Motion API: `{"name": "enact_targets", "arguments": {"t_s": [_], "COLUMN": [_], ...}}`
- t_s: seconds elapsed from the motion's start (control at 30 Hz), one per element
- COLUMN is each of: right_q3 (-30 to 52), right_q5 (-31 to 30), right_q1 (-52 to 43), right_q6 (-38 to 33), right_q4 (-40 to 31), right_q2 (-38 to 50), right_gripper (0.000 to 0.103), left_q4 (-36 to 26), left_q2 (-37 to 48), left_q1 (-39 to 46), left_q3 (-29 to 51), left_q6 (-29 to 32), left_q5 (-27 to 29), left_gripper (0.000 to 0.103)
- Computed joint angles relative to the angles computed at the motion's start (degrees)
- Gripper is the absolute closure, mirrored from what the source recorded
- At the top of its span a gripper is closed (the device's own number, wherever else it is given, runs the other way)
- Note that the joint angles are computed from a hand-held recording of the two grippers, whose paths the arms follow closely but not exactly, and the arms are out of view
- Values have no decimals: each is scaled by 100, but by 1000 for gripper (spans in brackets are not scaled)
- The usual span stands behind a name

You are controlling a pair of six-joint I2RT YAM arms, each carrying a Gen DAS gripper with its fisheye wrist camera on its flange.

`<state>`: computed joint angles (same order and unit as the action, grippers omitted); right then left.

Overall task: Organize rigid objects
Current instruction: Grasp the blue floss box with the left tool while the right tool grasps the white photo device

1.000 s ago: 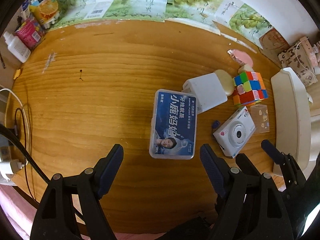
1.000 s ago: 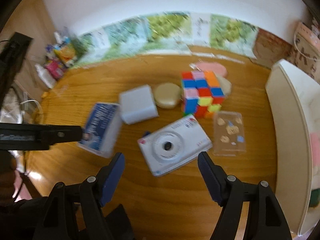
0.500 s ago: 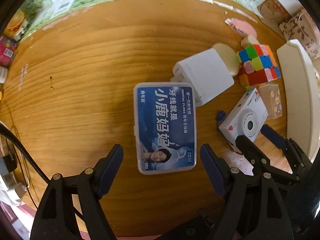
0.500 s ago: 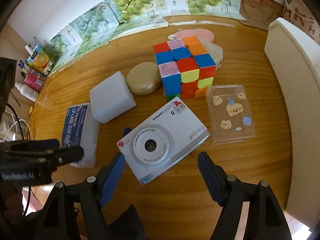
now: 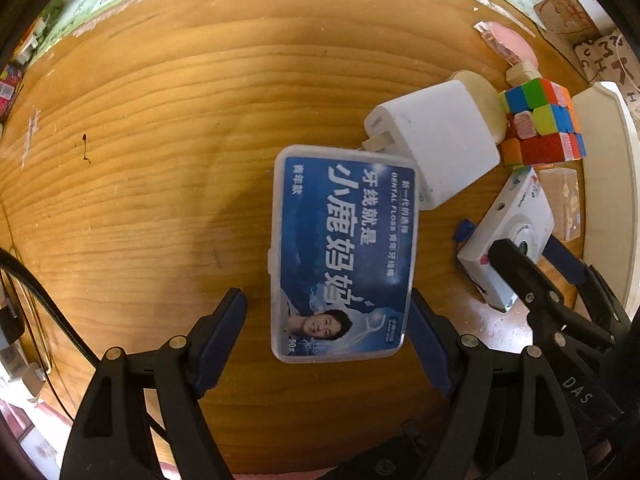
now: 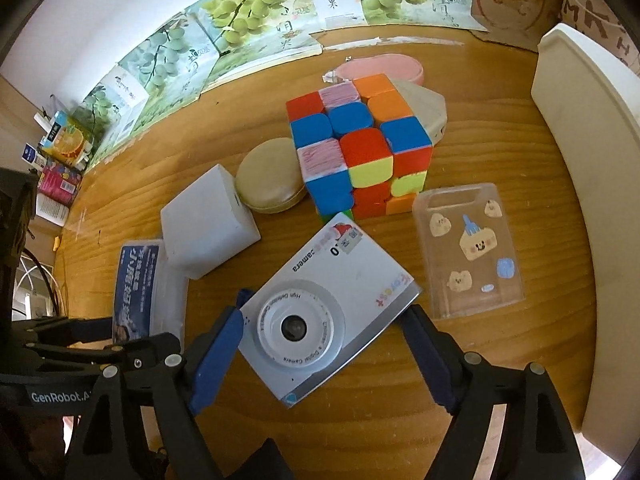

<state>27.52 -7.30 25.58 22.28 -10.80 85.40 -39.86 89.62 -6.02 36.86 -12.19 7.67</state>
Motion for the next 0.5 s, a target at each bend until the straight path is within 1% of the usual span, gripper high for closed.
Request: {"name": "enact_targets", "arguments": {"t_s": [0.2, 0.33, 0.5], "right_q3": [192, 415, 522], "right_q5": [180, 497, 717], "right_q1": [141, 381, 513], "right_q6": [-29, -72, -116], "right_q4": [90, -9, -58], "right_q2": [262, 529, 678], "right_gripper": [14, 10, 10], "left_q4": [71, 64, 100], "left_q2": [128, 194, 297], "left_q1": [-99, -188, -196], "left_q3": [62, 178, 291], "left_q6": [-183, -293, -393], "left_q5": [-237, -377, -342], "left_gripper": [25, 32, 33]}}
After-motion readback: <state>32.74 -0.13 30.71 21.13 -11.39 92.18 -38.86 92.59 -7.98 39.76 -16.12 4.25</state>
